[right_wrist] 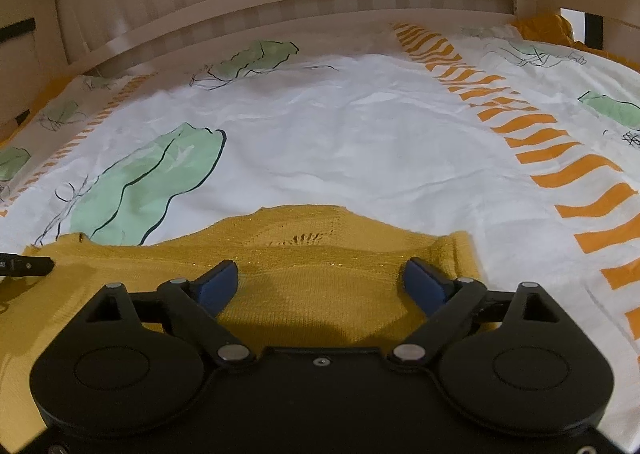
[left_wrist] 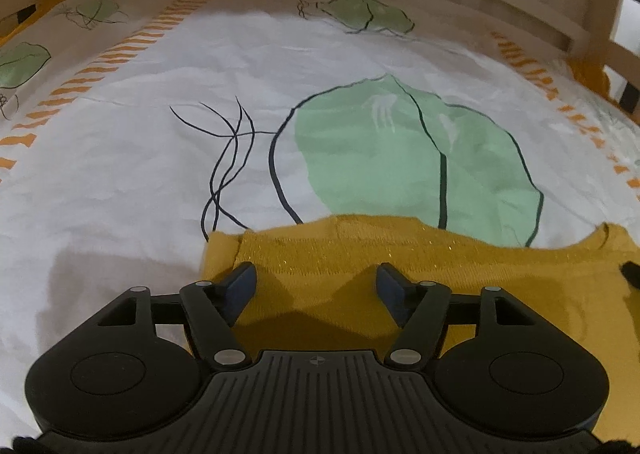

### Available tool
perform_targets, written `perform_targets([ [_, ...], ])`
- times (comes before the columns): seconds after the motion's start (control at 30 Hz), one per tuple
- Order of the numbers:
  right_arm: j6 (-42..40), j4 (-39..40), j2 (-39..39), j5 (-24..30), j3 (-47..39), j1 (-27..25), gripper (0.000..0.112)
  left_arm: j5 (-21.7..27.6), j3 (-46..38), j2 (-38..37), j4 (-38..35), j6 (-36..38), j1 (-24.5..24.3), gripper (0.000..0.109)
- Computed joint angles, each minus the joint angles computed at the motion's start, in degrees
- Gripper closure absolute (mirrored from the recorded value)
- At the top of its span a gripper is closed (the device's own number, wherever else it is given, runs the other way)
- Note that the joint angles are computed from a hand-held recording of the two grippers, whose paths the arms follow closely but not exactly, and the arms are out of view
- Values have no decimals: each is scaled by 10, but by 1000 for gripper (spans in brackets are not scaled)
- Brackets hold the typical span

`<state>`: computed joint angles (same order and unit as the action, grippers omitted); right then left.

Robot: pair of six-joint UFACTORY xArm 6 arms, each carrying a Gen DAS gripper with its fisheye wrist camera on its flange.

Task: Fold small clothes
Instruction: 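Fold the hem up over the body with both tools, then open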

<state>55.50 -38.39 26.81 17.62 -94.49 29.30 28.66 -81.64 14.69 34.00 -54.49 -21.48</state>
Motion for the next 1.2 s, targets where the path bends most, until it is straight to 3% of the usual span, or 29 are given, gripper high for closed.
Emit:
perform_targets([
  [0.13,20,-14,-2,-15,8,-3,21,-10,7,-7,11,-33,3,43],
  [0.3,35,-29,-2,-20,10,-5,21,17,29,-46,48,-97,-2,43],
  [0.4,46,-36,-2,-29,14,-7,21,26,71,-92,30,-111,-2,43],
  [0.7,57,-46,-4,-36,18,-10,21,123,161,-208,-48,-77,-38,43],
  [1.0,53,-40,-6,-38,21,-10,21,98,190,-234,-61,-87,-80,43],
  [1.2,-83,128,-30,-62,51,-18,20,82,190,-226,-88,-65,-80,43],
])
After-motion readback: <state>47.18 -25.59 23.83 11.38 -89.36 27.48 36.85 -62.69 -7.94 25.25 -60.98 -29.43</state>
